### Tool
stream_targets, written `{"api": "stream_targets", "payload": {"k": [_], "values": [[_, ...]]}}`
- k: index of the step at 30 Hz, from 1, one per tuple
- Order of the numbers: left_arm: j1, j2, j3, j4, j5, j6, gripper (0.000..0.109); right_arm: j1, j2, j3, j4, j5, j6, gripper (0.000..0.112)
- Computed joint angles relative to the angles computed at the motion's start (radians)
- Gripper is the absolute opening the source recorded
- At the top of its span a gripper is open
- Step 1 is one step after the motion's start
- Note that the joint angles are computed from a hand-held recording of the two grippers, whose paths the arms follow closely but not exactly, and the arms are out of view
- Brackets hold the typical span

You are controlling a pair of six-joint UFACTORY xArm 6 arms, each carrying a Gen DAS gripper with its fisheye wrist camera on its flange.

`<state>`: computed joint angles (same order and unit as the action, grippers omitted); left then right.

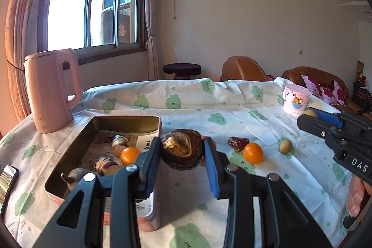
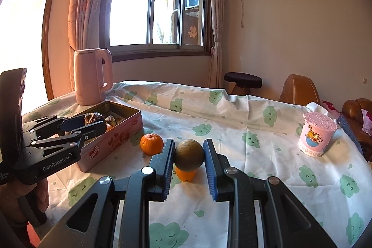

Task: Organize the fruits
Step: 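Carry the brown shelled fruit with the left tool while the right tool carries the round fruit toward the tin, then lower the brown shelled fruit into the tin with the left tool while the right tool lowers the round fruit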

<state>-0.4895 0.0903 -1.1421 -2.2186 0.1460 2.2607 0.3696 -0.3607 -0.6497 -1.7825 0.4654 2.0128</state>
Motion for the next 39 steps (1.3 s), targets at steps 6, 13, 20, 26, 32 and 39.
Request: {"api": "stream_targets", "payload": {"k": [6,13,20,26,32,39], "values": [[0.048,0.025,-0.043,0.081,-0.016,-0.073,0.038,0.004,0.07,-0.086,-0.002,-0.038,-0.032,0.027],[0.098,0.057,-0.091,0.196,-0.036,-0.173,0.038,0.012,0.171,-0.204,-0.014,-0.092,-0.04,0.027],[0.126,0.106,-0.137,0.338,-0.063,-0.306,0.038,0.023,0.272,-0.321,-0.018,-0.136,-0.053,0.027],[0.141,0.146,-0.149,0.547,-0.067,-0.527,0.038,0.035,0.342,-0.4,-0.028,-0.169,-0.052,0.027],[0.153,0.178,-0.157,0.725,-0.068,-0.711,0.038,0.039,0.407,-0.466,-0.026,-0.2,-0.054,0.027],[0.168,0.208,-0.169,0.851,-0.066,-0.84,0.038,0.043,0.474,-0.527,-0.029,-0.229,-0.032,0.027]]}}
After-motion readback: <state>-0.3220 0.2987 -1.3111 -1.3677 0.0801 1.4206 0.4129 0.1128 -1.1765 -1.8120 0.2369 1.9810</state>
